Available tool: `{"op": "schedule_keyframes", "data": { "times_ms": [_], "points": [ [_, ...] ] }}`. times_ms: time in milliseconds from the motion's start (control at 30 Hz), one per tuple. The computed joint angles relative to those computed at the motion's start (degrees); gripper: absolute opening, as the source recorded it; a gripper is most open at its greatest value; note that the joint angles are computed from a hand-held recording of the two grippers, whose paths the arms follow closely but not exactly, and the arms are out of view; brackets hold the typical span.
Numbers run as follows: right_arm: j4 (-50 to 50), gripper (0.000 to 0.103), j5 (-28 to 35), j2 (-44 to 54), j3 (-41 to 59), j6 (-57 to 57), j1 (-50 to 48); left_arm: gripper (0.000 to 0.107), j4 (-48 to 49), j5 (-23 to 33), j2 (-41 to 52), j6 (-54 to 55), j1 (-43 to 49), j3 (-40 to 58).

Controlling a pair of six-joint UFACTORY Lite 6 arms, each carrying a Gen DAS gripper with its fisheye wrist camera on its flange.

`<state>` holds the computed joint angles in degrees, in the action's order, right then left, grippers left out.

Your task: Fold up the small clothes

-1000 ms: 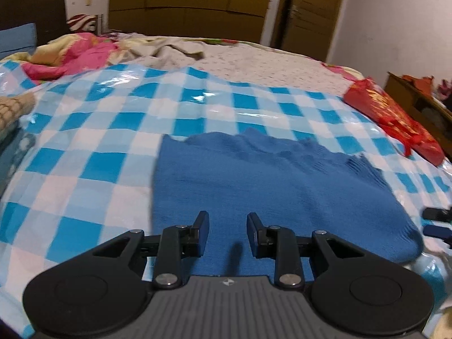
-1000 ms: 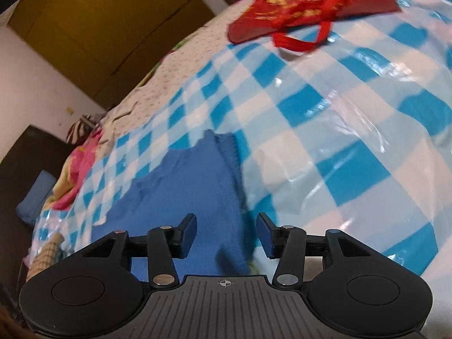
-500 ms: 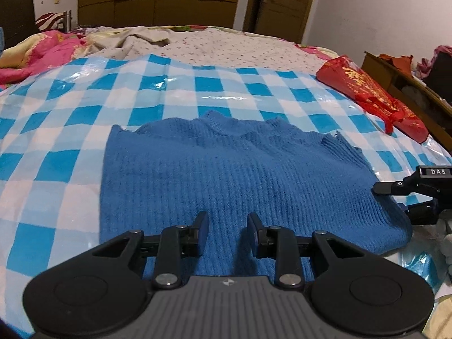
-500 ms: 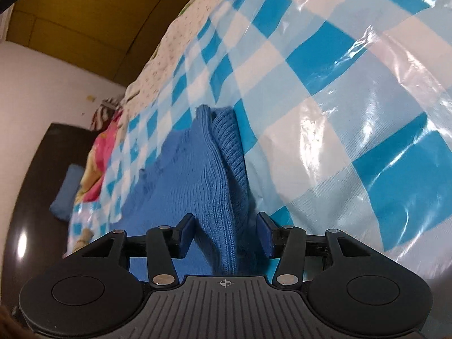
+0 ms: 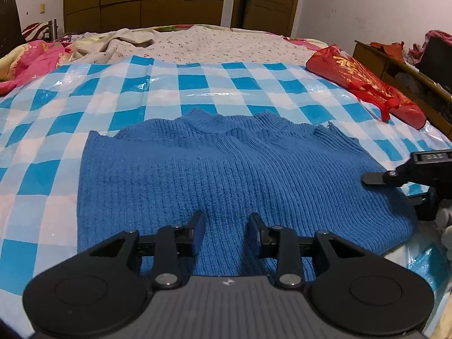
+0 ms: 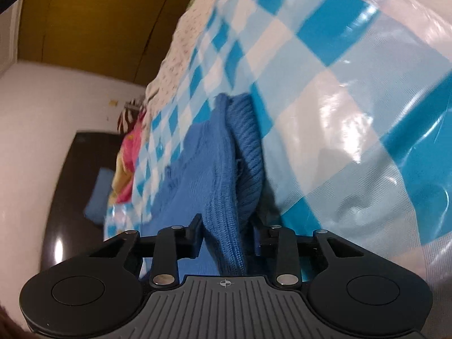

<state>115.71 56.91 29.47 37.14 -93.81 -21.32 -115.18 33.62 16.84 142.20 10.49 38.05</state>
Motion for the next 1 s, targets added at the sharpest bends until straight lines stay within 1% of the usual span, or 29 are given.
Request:
{"op": "schedule_keyframes", "data": {
  "times_ms": [133, 200, 233, 300, 333, 400, 433, 467, 500, 533, 567, 600, 633, 700, 733, 767, 833, 900, 933, 1000],
  "points": [
    [2.23, 0.036, -3.23, -0.40, 1.25, -0.35, 3.71, 0.043, -0.72, 1.16, -0.89, -0.41, -0.01, -0.34],
    [3.36, 0.030, -3.55, -1.99, -0.22, -1.14, 3.42, 0.043, -2.96, 1.63, -1.00, 0.89, -0.63, -0.65],
    [3.23, 0.025, -2.81, -3.05, -1.48, -1.76, 2.42, 0.043, -3.19, 1.39, -0.59, 0.99, -1.24, -0.42],
    [3.07, 0.022, -2.01, -6.93, -4.79, -2.89, 0.62, 0.043, -0.36, 0.12, 1.05, -1.30, -2.62, 0.62],
    [3.29, 0.022, -2.69, -9.16, -6.08, -3.32, 0.36, 0.043, -0.21, -0.05, 1.65, -0.11, -3.44, 0.36],
    [3.95, 0.021, -5.82, -13.44, -8.08, -3.96, 0.59, 0.043, -4.26, 0.46, 1.13, 6.52, -5.18, -1.71],
    [3.90, 0.021, -7.35, -14.51, -8.49, -3.78, 0.57, 0.043, -5.20, 0.52, 0.50, 7.15, -5.78, -2.33],
    [3.88, 0.021, -9.01, -14.97, -8.55, -3.05, 0.79, 0.043, -4.60, 0.84, -0.31, 5.49, -5.96, -2.55],
    [3.64, 0.021, -10.47, -15.39, -8.62, -2.33, 0.96, 0.043, -4.01, 2.26, -1.20, 4.28, -5.59, -3.05],
    [3.50, 0.021, -11.72, -16.08, -8.89, -1.69, 1.11, 0.043, -3.91, 4.80, -2.31, 4.06, -4.88, -3.96],
    [3.23, 0.021, -12.14, -17.02, -9.44, -0.86, 0.89, 0.043, -4.76, 6.72, -3.11, 4.96, -4.65, -4.64],
    [2.79, 0.021, -12.16, -18.07, -10.05, 0.11, 0.43, 0.043, -5.97, 7.06, -3.19, 5.97, -5.20, -4.57],
    [1.77, 0.021, -12.16, -19.49, -10.90, 1.01, -0.50, 0.043, -6.96, 5.59, -2.17, 6.33, -6.63, -3.33],
    [2.29, 0.021, -13.93, -23.08, -11.88, 2.66, 0.73, 0.045, -5.46, -0.75, 3.85, 3.53, -9.98, 2.76],
    [1.70, 0.021, -15.00, -25.03, -12.08, 4.02, 1.33, 0.045, -5.35, -1.32, 5.78, 3.54, -10.23, 4.21],
    [1.52, 0.021, -17.09, -27.06, -11.87, 5.76, 3.08, 0.045, -5.47, -0.52, 6.09, 3.44, -10.01, 4.37],
    [0.77, 0.021, -22.84, -31.89, -11.46, 8.58, 6.81, 0.045, -1.62, 0.78, 4.14, -0.93, -8.65, 3.77],
    [-1.12, 0.021, -29.08, -36.01, -9.97, 12.40, 11.04, 0.045, 3.09, 5.50, 2.35, -5.01, -4.46, 2.34],
    [-2.85, 0.021, -32.06, -37.70, -8.81, 15.28, 13.28, 0.045, 3.81, 6.45, 1.93, -5.31, -2.99, 1.79],
    [-5.10, 0.021, -38.87, -39.81, -6.40, 18.87, 18.70, 0.045, 4.17, 5.07, 2.72, -4.24, -1.69, 2.34]
  ]
}}
